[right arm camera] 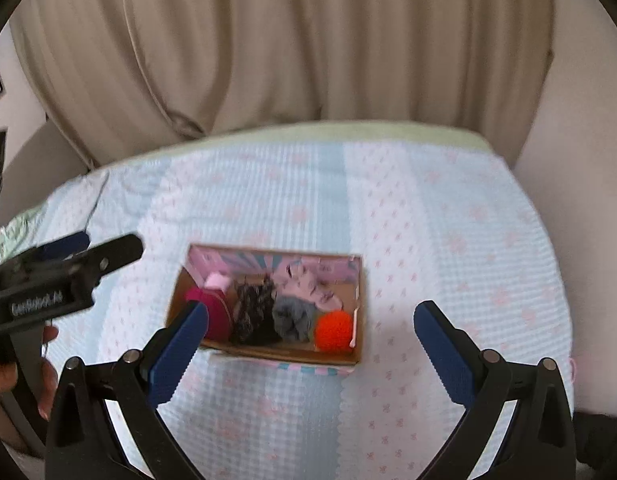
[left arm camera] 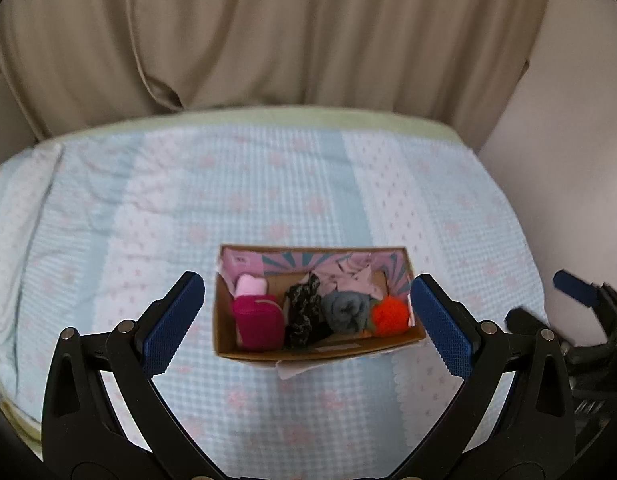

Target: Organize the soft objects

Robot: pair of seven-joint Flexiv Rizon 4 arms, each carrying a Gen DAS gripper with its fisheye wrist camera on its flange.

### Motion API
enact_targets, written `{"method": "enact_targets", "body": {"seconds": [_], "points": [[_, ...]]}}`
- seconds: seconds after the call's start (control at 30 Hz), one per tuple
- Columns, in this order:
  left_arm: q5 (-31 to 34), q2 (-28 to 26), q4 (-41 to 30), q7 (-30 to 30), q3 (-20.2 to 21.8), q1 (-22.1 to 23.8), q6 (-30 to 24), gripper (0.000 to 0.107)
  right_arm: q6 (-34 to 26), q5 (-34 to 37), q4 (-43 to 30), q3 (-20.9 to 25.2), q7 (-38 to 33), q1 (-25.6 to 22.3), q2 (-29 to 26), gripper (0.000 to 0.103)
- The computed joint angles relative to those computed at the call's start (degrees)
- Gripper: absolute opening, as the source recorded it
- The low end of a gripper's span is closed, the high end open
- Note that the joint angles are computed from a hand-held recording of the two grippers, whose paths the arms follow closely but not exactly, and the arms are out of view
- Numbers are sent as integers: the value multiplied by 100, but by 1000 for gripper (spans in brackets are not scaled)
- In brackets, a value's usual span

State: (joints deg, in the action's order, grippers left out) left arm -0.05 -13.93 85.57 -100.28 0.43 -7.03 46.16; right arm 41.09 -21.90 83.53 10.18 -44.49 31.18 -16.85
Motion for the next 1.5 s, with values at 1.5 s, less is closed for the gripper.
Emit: {"method": "enact_targets", "body": {"seconds": [1.5], "points": [[2953, 1795, -42, -2493, -761, -383, -216, 103, 317, -1699, 939, 316, 919, -644, 1672, 102]]}}
